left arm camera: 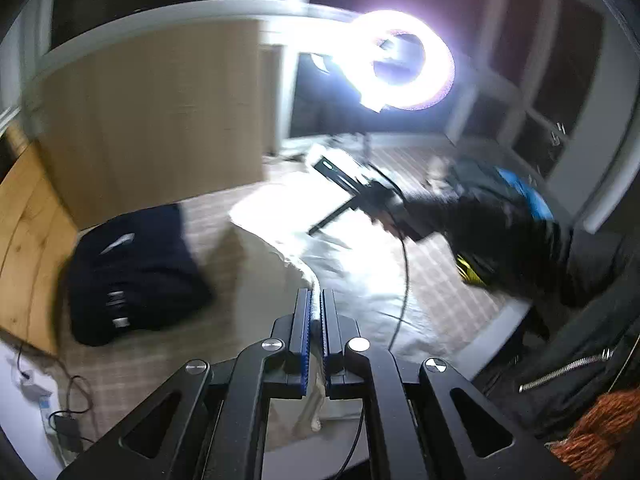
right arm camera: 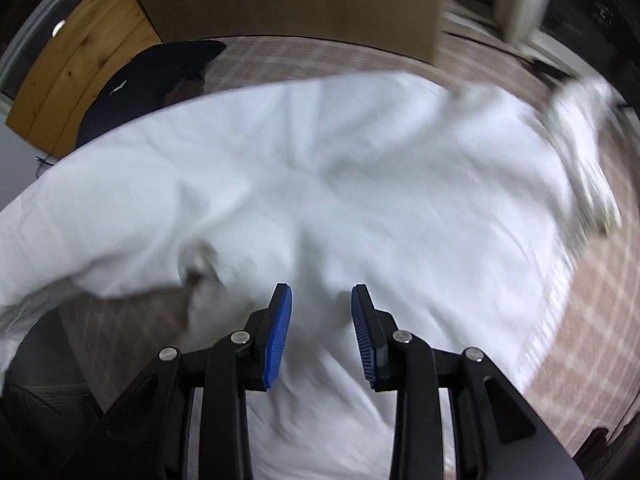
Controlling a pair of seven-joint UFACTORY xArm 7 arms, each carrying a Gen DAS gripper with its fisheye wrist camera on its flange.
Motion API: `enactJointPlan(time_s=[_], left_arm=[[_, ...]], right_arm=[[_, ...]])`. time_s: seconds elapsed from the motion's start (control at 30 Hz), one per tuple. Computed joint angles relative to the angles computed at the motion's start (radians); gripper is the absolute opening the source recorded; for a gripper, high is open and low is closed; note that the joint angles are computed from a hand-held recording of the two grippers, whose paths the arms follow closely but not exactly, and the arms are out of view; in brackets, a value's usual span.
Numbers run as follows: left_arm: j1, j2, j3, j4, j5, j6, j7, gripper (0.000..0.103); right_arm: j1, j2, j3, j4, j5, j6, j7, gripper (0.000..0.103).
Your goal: Fold clothes
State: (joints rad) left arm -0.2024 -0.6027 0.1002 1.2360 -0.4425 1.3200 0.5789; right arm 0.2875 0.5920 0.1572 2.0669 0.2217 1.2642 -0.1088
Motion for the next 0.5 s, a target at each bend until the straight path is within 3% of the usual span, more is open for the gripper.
enactJointPlan(time_s=[0.13, 0.3, 0.37, 0.5], left_arm=[[-0.056, -0.076, -0.129, -0.127, 0.001, -0.008, -0.057, 0.004], [-0.139, -0.097, -0.258, -0.312, 0.055, -0.025, -0.126, 0.005], [-0.16, -0.083, -0.281, -0.374, 0.087, -0.02, -0.158, 0.006], [-0.181, -0.104, -0.252, -0.442, 0.076, -0.006, -0.235, 0.006]], right_arm=[[-0.122, -0.113, 0.018, -0.147, 0.14, -0.021, -0.1, 0.031], [-0.192, -0.111, 0.013, -0.119, 0.24, 0.036, -0.147, 0.032], [-0.206, -0.088, 0.022, -0.095, 0.277, 0.051, -0.147, 0.036], [-0.204, -0.072, 0.027, -0.1, 0.322, 0.066, -0.148, 0.047]])
